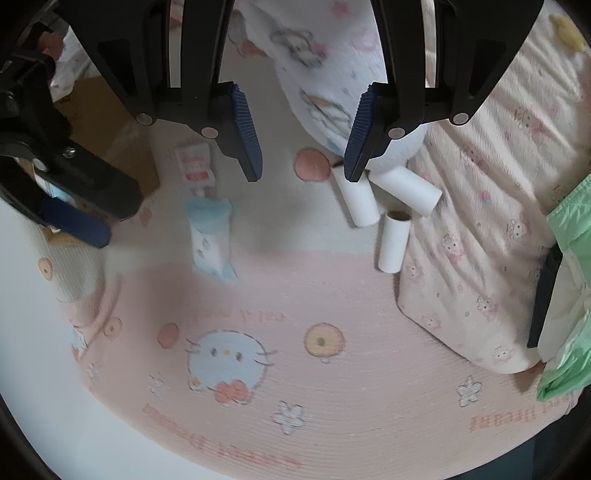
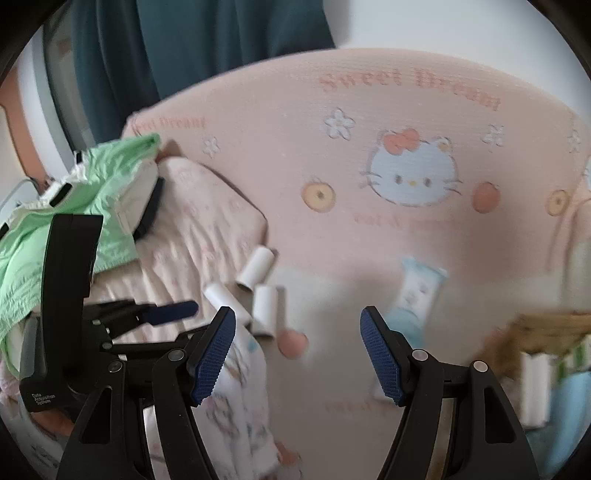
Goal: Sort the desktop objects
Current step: 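Reach the left gripper down to a white paper tube on the blanket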
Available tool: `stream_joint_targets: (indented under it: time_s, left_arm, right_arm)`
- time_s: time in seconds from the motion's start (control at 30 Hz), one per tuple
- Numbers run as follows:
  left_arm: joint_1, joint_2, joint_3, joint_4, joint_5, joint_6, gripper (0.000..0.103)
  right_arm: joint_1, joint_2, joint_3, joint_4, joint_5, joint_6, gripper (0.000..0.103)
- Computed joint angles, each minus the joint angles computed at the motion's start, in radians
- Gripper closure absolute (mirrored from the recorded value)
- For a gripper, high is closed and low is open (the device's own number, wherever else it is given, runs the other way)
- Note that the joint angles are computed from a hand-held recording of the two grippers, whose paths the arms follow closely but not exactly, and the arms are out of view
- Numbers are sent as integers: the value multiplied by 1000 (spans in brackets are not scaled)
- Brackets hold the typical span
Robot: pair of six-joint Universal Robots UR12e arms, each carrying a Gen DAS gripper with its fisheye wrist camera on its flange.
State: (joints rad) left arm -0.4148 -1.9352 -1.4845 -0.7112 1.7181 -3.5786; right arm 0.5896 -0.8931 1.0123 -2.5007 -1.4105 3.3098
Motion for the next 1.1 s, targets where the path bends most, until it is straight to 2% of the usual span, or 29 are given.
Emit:
stream_joint_targets:
  time_s: [0.07, 0.13, 0.17, 0.23, 0.3, 0.4, 0.5, 0.6, 0.7, 0.77, 0.83, 0.9, 1.1]
  left_arm:
    - [0, -11, -4, 20, 43, 27, 53]
    - [4, -21, -9, 42, 76, 48, 53]
    - [11, -29, -6, 39, 67, 53, 53]
    - [36, -40, 0, 25, 5, 36, 53]
    - [58, -49, 1, 23, -53, 6, 53]
    - [97, -71, 12, 4, -161, -73, 53]
    - [117, -99, 36, -35, -185, -140, 53]
    - [133, -118, 47, -35, -229, -165, 53]
    - [147, -139, 78, -95, -253, -184, 53]
    - [161, -160, 111, -160, -290, -186, 53]
    - [175, -177, 125, -174, -340, -189, 53]
    - [185, -188, 132, -182, -376, -205, 53]
    - [198, -236, 188, -293, -432, -223, 53]
  right_arm:
    - [-4, 29, -21, -18, 39, 3, 35]
    - [-6, 59, -63, 31, 41, 7, 35]
    - [-7, 73, -84, 61, 36, 8, 35]
    - [-6, 100, -114, 81, 46, -3, 35]
    - [-3, 131, -162, 140, 23, -18, 35]
    - [1, 169, -216, 200, 7, -54, 35]
    - [-2, 206, -269, 266, 10, -71, 35]
    - [-5, 247, -329, 330, 33, -70, 35]
    - [-5, 287, -393, 393, 47, -78, 35]
    - [-3, 318, -443, 446, 42, -83, 35]
    - [0, 359, -514, 518, 40, -94, 35]
    - [2, 382, -542, 534, 55, -111, 35]
    - [9, 448, -645, 594, 109, -153, 35]
